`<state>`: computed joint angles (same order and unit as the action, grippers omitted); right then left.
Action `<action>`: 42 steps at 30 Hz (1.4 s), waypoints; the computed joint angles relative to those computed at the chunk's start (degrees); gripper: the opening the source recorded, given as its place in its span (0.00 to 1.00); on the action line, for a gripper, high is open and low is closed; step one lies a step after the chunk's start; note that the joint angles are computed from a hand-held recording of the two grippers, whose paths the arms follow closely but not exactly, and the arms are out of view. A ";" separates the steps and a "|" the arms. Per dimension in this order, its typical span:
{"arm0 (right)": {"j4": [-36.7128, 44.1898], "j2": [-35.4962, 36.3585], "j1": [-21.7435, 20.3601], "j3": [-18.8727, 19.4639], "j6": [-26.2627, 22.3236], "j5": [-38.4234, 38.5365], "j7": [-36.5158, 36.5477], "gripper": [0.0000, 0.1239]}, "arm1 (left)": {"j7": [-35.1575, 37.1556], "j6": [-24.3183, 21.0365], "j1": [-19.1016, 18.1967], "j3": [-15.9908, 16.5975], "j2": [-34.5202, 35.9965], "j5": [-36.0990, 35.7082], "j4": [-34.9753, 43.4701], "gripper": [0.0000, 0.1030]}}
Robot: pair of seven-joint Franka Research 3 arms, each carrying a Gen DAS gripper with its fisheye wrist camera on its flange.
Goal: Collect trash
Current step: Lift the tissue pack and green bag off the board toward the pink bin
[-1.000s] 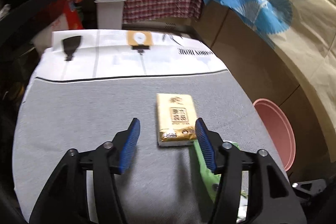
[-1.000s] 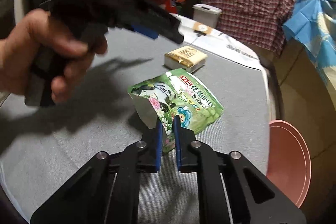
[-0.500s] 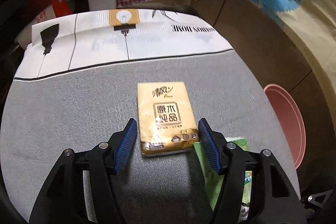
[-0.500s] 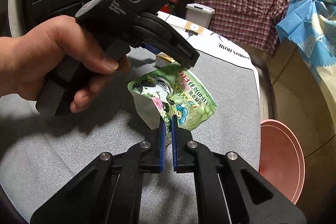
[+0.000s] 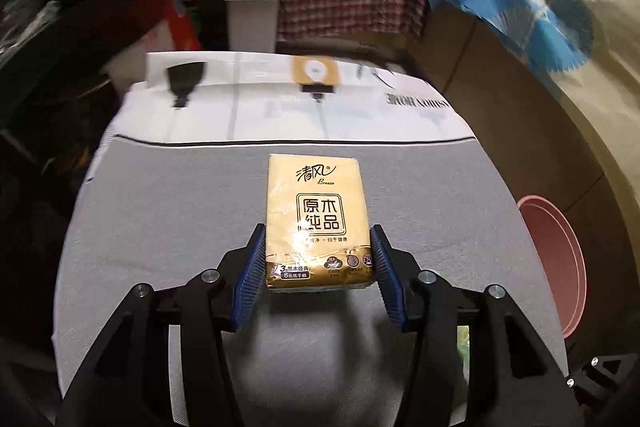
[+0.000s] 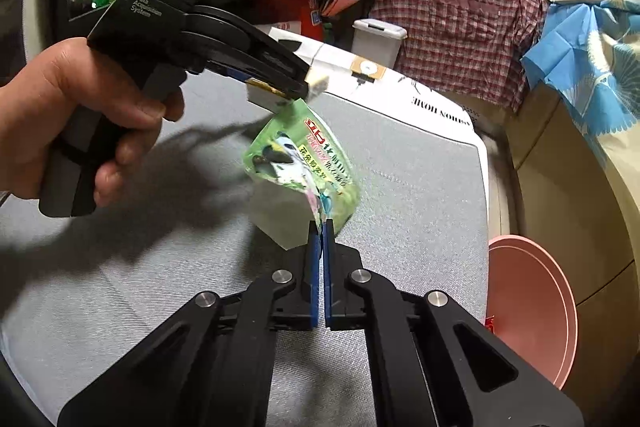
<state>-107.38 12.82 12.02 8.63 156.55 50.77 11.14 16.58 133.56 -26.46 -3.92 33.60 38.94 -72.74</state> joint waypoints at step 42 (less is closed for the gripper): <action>4.36 -4.83 -4.23 -5.81 -5.93 9.56 11.30 0.01 | -24.38 -11.50 -10.07 -6.13 -10.33 18.62 -10.83 0.49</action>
